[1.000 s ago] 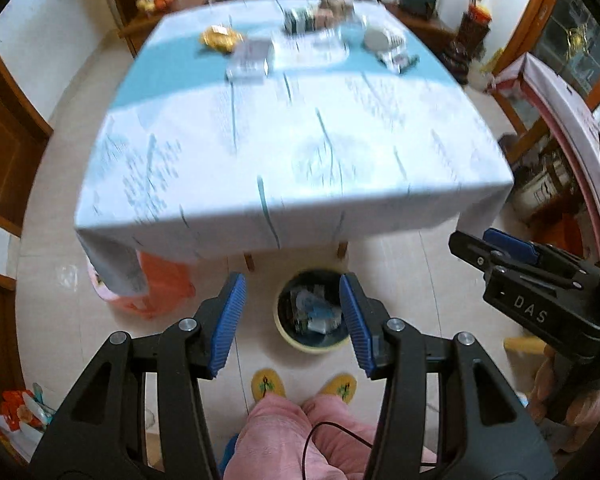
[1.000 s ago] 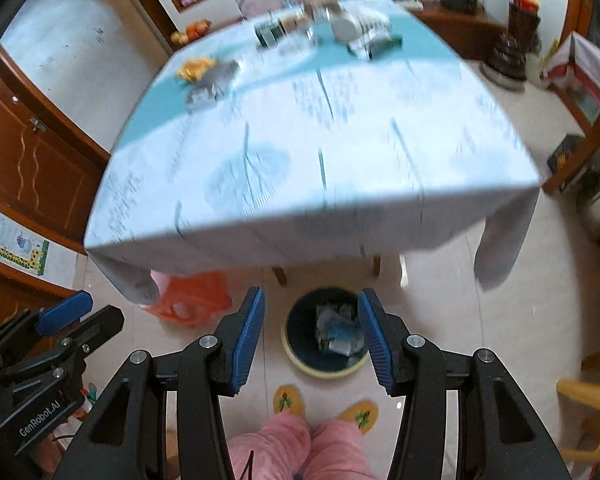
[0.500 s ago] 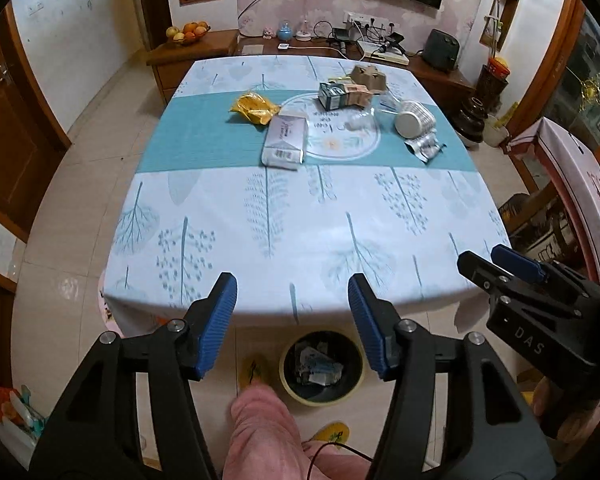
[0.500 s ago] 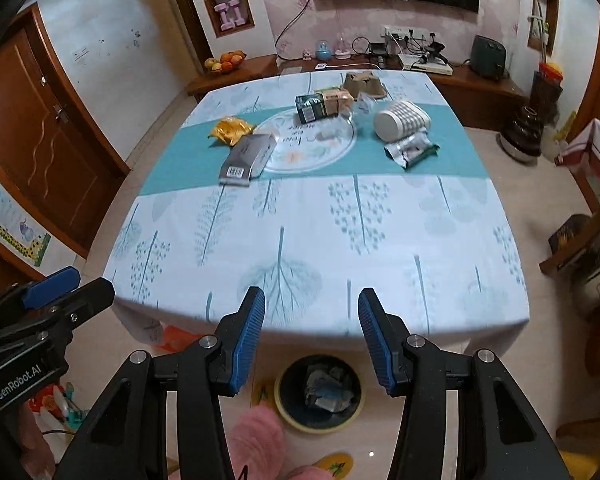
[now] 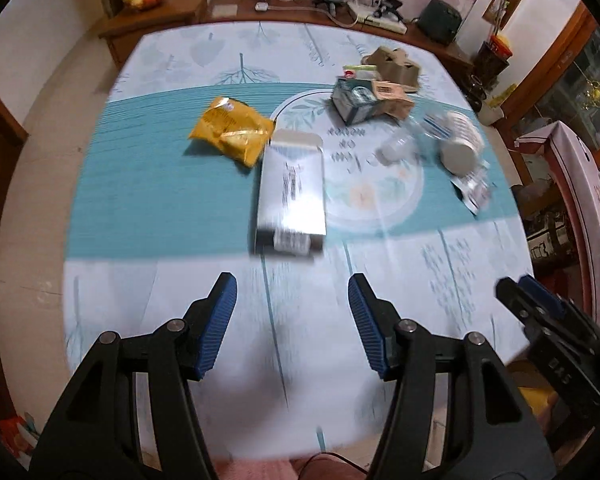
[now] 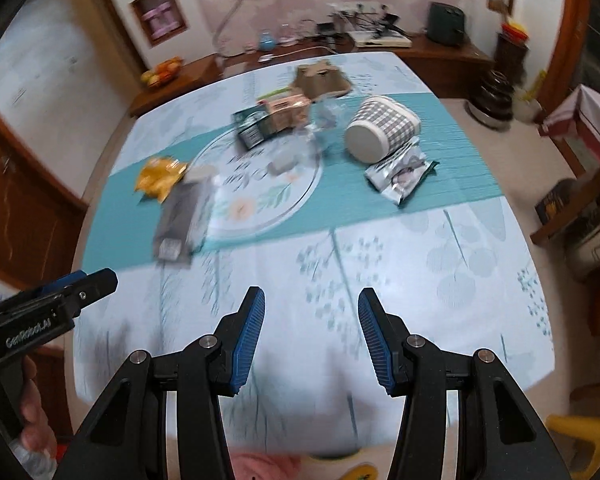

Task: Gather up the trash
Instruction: 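Grasp the silver earplug box with the left tool while the right tool grasps the plastic cup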

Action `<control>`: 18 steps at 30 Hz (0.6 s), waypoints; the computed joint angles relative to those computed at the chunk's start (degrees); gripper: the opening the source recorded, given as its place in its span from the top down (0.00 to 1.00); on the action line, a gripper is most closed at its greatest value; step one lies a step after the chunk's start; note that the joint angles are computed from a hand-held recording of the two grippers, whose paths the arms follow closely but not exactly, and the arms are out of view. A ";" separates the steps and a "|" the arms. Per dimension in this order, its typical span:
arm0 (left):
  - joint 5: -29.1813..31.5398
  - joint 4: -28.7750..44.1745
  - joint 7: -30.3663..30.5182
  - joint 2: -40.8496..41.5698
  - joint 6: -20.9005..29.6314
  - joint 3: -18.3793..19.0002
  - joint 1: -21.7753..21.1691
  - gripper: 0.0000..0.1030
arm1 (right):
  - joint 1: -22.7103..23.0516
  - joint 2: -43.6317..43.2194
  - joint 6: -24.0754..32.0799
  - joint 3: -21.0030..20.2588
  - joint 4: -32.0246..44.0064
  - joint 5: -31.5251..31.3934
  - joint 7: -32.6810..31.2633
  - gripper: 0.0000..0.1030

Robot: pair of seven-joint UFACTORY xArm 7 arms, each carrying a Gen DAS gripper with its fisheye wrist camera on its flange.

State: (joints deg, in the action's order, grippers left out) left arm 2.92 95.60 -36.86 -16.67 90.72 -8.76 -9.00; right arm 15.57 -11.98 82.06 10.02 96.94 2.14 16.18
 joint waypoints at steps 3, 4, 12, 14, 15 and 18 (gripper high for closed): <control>-2.49 1.07 3.08 5.36 -2.05 2.76 0.81 0.47 | -0.51 4.79 -1.76 0.16 2.73 -1.68 3.37 0.52; -3.28 1.38 3.84 6.75 -2.55 3.28 0.97 0.47 | -0.53 7.03 -2.16 0.13 4.32 -2.53 4.63 0.52; -3.01 6.92 6.65 17.12 -0.12 4.18 0.73 0.40 | 0.73 18.95 -3.52 -2.12 15.83 -4.46 7.46 0.51; -2.63 8.50 6.45 19.14 0.77 4.33 0.56 0.40 | 1.10 22.16 -3.21 -2.62 19.78 -3.79 7.55 0.48; -3.01 8.64 6.22 19.57 0.85 4.51 0.59 0.40 | 1.18 24.14 -3.39 -2.83 21.98 -2.99 7.76 0.48; -2.99 8.41 5.82 20.27 -0.67 4.67 0.41 0.37 | 1.75 28.28 -3.44 -3.34 26.51 -1.26 9.04 0.47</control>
